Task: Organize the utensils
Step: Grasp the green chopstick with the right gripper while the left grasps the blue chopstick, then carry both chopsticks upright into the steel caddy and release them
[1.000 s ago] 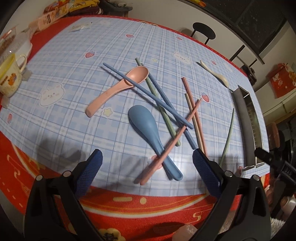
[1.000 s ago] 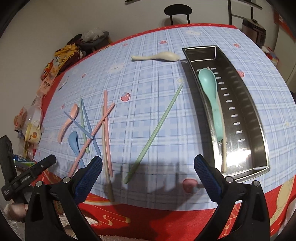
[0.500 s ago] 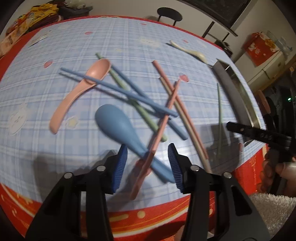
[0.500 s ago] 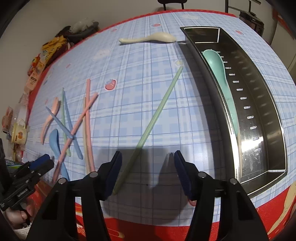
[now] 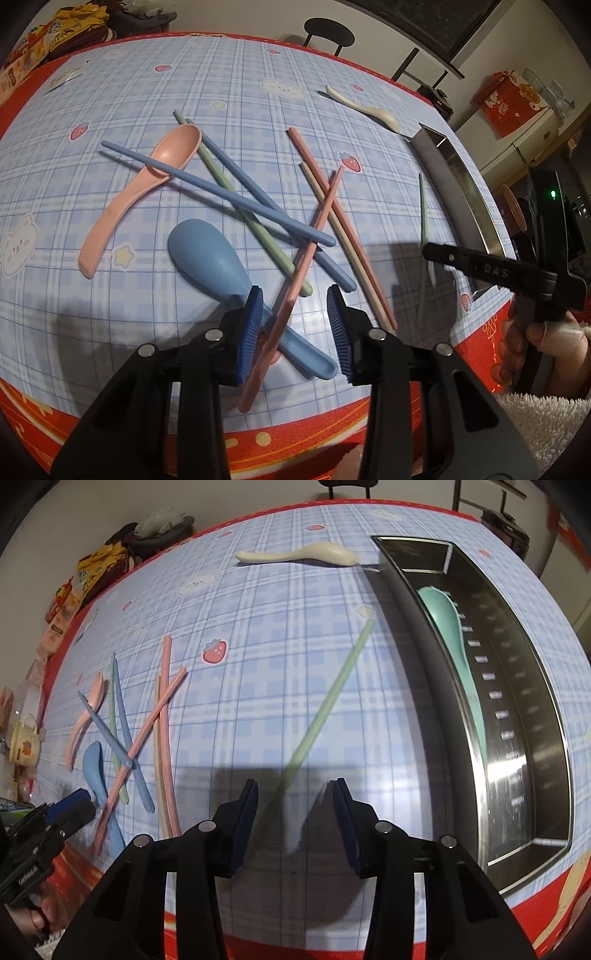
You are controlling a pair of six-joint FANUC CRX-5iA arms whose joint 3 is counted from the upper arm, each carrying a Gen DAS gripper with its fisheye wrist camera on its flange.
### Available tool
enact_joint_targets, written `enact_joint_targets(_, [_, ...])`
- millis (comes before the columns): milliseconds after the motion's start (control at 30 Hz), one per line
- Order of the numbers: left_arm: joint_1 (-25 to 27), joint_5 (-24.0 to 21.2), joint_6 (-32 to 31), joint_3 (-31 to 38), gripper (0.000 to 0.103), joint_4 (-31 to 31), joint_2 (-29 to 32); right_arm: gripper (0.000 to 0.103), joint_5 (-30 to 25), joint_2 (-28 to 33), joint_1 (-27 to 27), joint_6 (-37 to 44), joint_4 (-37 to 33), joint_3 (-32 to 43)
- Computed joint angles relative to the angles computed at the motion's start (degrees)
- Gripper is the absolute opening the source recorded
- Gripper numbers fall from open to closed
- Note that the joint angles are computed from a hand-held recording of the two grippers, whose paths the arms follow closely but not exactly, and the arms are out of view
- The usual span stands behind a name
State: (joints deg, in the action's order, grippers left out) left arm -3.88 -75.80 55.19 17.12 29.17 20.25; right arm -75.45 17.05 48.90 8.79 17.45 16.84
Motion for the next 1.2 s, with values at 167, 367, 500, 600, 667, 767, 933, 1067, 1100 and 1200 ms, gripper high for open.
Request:
enact_joint_targets(167, [0.6, -0.2, 0.8, -0.7, 0.038, 0.1, -0.4, 0.036, -6.4, 4.4, 0.5, 5.5, 2.0, 5.3])
enact_joint_targets(367, [2.2, -2.1, 6.5, 0.6, 0.038, 3.5, 1.4, 0.009, -6.3, 3.4, 1.0, 5.6, 2.6, 3.8])
enact_joint_targets(500, [3.2, -3.2, 15.8, 4.0, 0.038, 7.4, 5.3, 0.007, -5.6, 2.9, 1.3, 5.9, 2.9, 2.8])
enact_joint_targets(600, [3.2, -2.7, 22.3, 7.3, 0.034, 9.7, 8.1, 0.007, -5.2, 2.6, 1.4, 6.2, 3.1, 2.3])
enact_joint_targets(667, [2.9, -2.4, 25.7, 9.7, 0.033, 10.2, 9.8, 0.007, -4.9, 2.3, 1.7, 6.2, 3.4, 1.8])
enact_joint_targets(767, [1.6, -2.7, 29.0, 14.6, 0.027, 6.9, 12.1, 0.007, -4.5, 2.1, 1.7, 6.3, 3.6, 1.3])
enact_joint_targets(933, [0.7, -4.1, 35.3, 19.2, 0.026, 2.8, 14.6, 0.007, -3.5, 1.4, 1.9, 6.2, 4.0, 0.3])
enact_joint_targets(1067, [0.6, -4.6, 37.9, 20.9, 0.026, 1.3, 15.7, 0.007, -3.0, 1.2, 2.1, 6.0, 4.4, -0.3])
enact_joint_targets(1100, [0.4, -5.0, 38.7, 21.7, 0.026, 0.7, 16.1, 0.007, -2.9, 1.1, 2.1, 6.0, 4.5, -0.4])
enact_joint_targets(1200, [-0.2, -6.4, 40.6, 24.1, 0.026, -1.6, 17.1, 0.007, -2.3, 0.8, 2.0, 5.7, 4.5, -0.9])
